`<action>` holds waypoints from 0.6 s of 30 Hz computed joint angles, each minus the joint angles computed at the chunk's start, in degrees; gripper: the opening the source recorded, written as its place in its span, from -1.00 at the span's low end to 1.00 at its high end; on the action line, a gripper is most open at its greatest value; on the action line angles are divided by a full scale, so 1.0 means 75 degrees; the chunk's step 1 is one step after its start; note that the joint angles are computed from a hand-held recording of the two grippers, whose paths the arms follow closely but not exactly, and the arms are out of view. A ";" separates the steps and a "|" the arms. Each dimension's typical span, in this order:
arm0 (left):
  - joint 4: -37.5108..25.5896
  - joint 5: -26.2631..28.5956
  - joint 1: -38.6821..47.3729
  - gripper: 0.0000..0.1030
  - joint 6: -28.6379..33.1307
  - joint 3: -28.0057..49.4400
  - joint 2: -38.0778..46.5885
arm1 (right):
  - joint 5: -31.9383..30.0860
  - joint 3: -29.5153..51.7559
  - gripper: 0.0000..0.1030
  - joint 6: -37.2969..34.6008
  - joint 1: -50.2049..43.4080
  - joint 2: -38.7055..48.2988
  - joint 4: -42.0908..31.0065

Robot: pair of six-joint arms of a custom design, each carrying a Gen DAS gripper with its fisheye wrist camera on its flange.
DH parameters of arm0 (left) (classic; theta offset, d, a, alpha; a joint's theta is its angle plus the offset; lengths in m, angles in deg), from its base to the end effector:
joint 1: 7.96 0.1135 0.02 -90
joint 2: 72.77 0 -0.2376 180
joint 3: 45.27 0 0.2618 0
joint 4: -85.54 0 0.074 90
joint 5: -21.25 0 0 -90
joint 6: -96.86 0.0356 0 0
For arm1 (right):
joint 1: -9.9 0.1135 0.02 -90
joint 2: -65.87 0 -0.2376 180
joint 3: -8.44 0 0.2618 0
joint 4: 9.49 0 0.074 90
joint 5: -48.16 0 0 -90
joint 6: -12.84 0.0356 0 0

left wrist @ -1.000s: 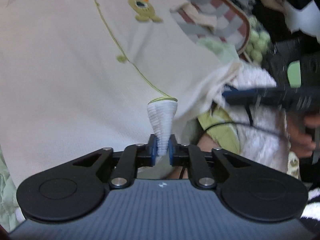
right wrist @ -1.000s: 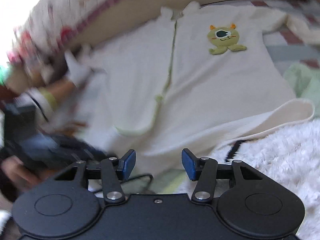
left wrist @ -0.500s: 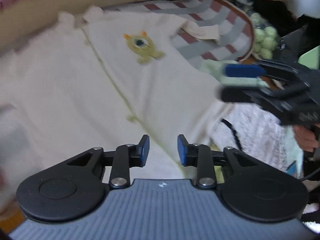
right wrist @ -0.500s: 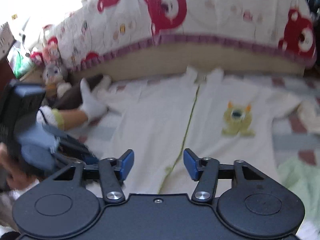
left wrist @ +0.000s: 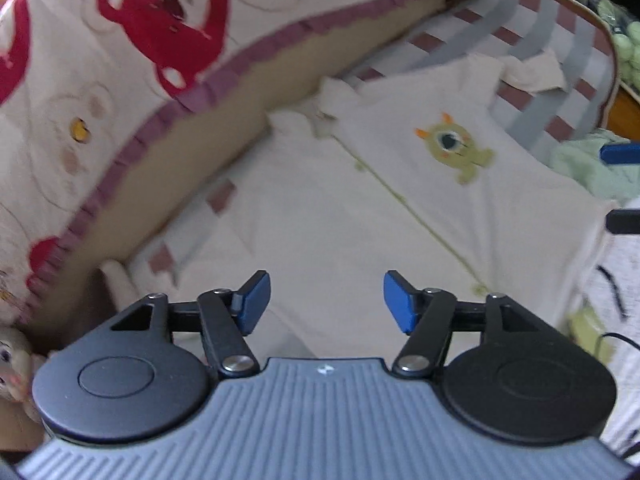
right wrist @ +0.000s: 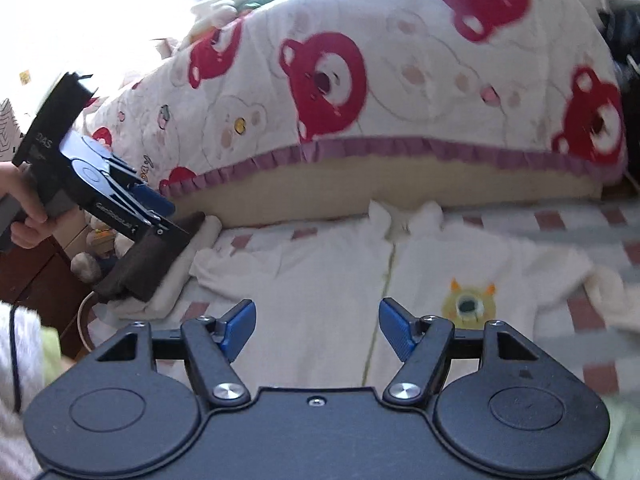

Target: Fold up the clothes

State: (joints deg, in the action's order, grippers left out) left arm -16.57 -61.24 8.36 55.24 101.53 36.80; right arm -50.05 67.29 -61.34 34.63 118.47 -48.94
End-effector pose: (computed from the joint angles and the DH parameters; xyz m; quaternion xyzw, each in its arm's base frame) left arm 0.3415 0.0951 0.3968 0.2826 0.9322 0.0621 0.2175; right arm 0.2044 0.0997 0.2709 -0.1021 0.8721 0.2235 0.4232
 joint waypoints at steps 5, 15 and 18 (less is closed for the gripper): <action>-0.0048 0.0540 0.0742 0.23 -0.0208 0.1680 0.1704 | 0.0061 0.1201 0.62 0.0184 0.0426 0.2024 0.1279; 0.2833 0.1274 0.2422 0.23 -0.2050 0.2046 0.4647 | 0.0456 0.3977 0.71 -0.0307 0.1287 0.7079 0.3690; 0.3245 0.1284 0.2836 0.23 -0.2808 0.3308 0.6250 | 0.0574 0.4660 0.67 -0.0737 0.1455 0.8348 0.3955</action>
